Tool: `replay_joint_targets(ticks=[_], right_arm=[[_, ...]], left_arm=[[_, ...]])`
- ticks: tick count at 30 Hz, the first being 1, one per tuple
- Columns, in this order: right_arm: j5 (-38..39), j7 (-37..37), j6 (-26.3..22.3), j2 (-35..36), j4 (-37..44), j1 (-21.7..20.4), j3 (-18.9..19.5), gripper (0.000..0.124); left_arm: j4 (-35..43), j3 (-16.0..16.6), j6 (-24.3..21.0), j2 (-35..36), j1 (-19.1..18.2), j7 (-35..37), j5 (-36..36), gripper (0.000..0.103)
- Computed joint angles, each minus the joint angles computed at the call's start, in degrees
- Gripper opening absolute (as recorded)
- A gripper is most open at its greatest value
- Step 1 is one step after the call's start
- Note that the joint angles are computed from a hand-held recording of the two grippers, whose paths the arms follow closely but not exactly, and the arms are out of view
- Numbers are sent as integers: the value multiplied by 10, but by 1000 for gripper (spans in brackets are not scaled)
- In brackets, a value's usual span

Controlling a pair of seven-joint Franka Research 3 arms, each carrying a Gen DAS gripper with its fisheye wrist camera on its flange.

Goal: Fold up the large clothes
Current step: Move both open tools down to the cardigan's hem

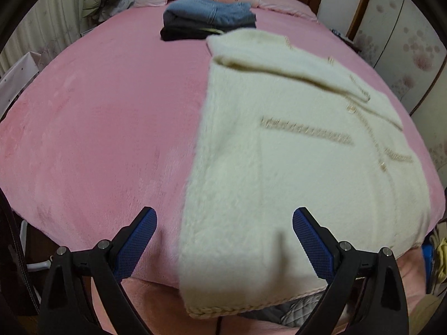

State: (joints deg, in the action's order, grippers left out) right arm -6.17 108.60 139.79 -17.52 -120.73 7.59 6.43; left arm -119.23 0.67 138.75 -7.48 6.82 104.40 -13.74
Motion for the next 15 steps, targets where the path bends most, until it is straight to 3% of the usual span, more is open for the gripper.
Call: replay_joint_targets(ticks=[15], right_arm=[[68,-29,-51,-22,-80,-22,-42,49]], left_arm=[[-13,13,-55,17,19,81,-78,97]])
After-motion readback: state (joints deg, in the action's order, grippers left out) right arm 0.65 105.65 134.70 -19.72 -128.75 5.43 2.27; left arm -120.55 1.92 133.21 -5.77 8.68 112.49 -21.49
